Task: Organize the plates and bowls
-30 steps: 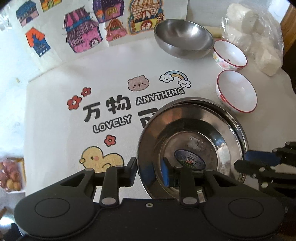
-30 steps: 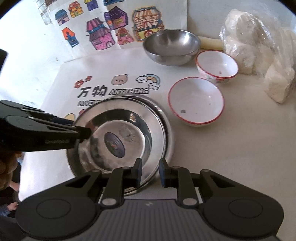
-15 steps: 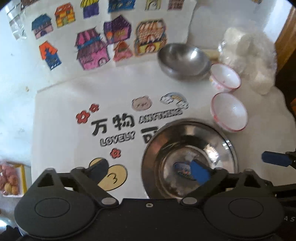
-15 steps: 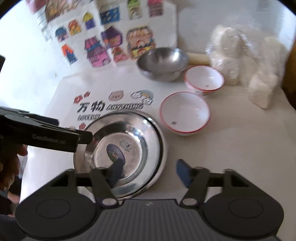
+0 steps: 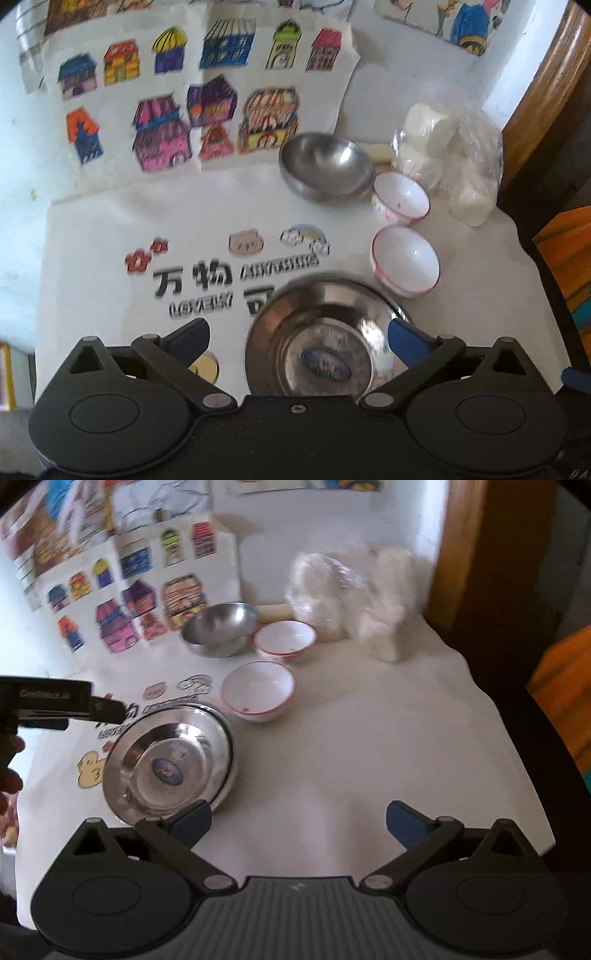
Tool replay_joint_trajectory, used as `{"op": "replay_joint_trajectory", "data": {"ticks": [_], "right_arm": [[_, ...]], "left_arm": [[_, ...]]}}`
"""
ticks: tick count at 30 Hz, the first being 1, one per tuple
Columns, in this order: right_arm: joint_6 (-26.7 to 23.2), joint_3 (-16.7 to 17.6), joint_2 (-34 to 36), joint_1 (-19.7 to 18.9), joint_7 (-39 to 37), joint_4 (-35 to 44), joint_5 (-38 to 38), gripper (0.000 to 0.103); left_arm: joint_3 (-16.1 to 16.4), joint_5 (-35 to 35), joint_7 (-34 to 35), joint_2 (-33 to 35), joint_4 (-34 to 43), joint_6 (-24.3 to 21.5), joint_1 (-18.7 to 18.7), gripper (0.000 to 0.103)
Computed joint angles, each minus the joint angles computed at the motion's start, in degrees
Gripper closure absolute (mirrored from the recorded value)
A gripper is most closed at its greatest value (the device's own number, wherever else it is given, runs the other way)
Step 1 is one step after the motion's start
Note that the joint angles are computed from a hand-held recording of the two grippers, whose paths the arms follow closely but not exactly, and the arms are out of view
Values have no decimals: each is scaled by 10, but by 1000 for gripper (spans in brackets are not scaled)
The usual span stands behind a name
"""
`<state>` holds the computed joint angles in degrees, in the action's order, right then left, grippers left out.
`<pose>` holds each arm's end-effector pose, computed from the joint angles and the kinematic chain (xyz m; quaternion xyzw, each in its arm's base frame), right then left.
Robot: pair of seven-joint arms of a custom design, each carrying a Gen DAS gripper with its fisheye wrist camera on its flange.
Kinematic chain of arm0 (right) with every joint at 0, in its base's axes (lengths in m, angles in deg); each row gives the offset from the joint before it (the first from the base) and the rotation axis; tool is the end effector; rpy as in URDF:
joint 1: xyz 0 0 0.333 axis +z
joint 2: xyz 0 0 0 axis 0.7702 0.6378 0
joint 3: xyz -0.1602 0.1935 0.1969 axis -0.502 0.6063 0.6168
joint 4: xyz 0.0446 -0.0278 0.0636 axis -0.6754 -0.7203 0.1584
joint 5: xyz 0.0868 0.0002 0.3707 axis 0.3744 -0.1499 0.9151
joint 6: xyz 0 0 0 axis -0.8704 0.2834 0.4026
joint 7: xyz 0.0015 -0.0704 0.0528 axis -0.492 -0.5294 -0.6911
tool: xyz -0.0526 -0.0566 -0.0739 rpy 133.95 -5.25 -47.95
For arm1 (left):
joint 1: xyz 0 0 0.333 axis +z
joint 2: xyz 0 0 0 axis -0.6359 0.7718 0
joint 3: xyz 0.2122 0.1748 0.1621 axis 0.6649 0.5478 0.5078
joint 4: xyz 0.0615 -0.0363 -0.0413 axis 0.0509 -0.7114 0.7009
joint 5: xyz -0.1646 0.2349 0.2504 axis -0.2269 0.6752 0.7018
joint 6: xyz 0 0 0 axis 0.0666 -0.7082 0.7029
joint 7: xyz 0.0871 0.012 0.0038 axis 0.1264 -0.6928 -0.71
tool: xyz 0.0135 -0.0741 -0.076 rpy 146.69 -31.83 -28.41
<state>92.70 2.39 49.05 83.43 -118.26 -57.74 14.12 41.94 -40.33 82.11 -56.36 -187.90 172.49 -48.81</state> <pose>0.3558 0.3689 0.3977 -0.5319 0.7837 -0.2480 0.2035 0.5129 -0.1631 0.3794 -0.5297 0.7943 -0.2822 0.0944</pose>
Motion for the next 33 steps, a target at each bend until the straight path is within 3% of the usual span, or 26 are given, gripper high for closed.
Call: {"op": "replay_joint_trajectory", "data": {"ticks": [2,6,8,10,13,16,21,23,26,29,33], "right_arm": [[-11,0,-5,-1,11,-2,-4,0],[15,-13,-3,-16,-27,-10,-9,0],[32,-22,3,-29,-40,-10,-43,0],[59,-36,14,-47,-53,-4,-80,0],[132,-65,40,-81,-74,20,-143,0],[216,-93,87,-113,-133,71,-164,0],[322,-120,177,-141,-274,168,-110,0],[358,-105,212,-166,-373,199,-41,0],[372,-48,262,-218,-524,244,67,2],[373,-10,303,-250,-619,281,126,7],[359,2,335,-255,-686,311,167,19]], "left_arm": [[2,23,-19,18,15,17,-5,1],[26,152,-145,71,61,39,-25,1],[63,235,-234,103,91,56,-57,1],[98,295,-314,138,141,42,-87,1],[144,361,-416,189,214,15,-126,1],[168,404,-491,233,283,-12,-147,1],[185,472,-556,286,361,-46,-159,1],[181,491,-568,304,385,-59,-152,1],[188,530,-594,327,419,-85,-155,1],[181,549,-609,340,436,-100,-147,1],[169,559,-623,348,444,-117,-137,1]]}}
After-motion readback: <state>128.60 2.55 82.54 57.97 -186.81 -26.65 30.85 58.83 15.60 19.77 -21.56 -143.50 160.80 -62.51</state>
